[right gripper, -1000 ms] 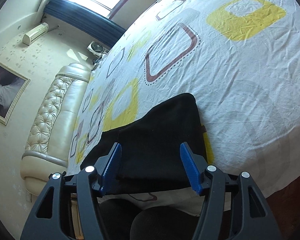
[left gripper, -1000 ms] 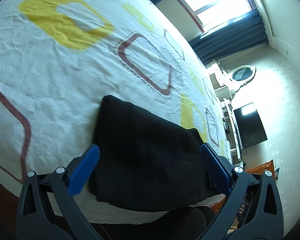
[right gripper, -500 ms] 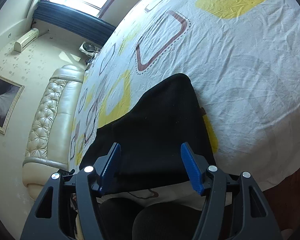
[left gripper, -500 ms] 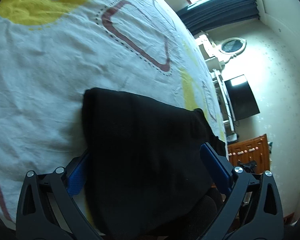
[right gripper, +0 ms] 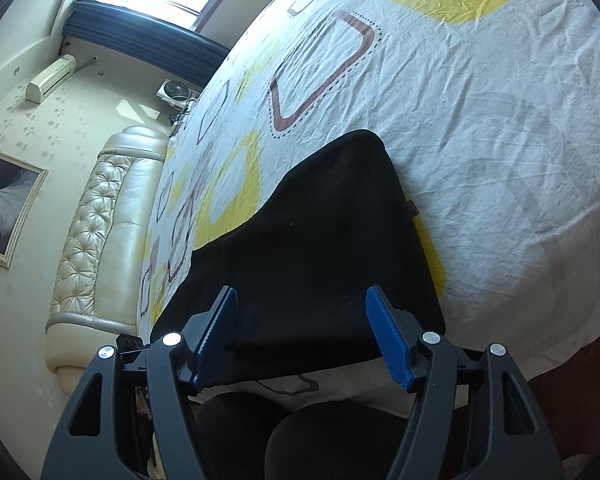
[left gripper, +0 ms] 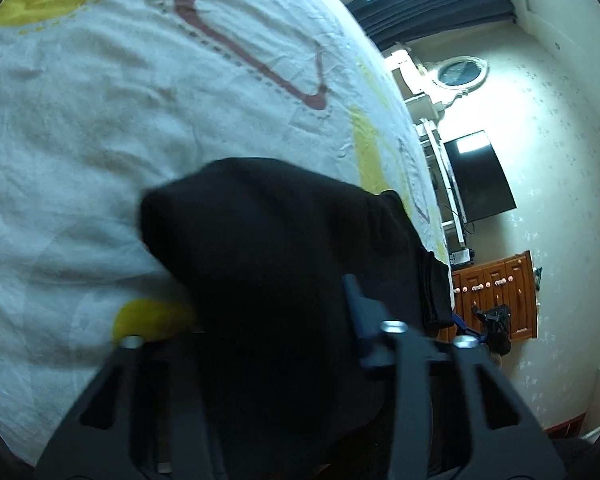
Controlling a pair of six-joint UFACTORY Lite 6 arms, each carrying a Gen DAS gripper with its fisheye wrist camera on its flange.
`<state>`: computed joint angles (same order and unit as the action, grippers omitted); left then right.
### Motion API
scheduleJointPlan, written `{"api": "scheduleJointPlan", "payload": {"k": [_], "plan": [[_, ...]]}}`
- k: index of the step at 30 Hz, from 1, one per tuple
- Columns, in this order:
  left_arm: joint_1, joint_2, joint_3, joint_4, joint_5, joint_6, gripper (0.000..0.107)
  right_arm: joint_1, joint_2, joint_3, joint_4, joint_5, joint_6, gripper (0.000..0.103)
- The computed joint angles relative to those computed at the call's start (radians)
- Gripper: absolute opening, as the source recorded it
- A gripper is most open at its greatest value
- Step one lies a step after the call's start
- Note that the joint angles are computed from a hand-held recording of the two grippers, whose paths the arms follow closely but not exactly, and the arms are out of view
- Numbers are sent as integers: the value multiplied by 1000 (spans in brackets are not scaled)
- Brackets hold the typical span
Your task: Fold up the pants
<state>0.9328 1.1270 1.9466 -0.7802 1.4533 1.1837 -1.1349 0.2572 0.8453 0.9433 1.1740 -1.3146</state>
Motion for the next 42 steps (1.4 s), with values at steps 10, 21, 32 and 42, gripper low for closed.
{"api": "scheduleJointPlan", "payload": {"k": [10,21,32,42], "plan": [[-5,-138,-83,-40,26,-65,14,-8,-16,-21,11,1,4,66],[-294,-812,-536,-170,80,-131,14,68,-106,-135,4,24,-6,66],[-1158,-834,-475,-49,-470,-660,14,148,-189,-259,-59,49,-32,66],[-1550,-425,-202,259,-631,-1082,32,49,-155,-213,-73,87,-35,66]]}}
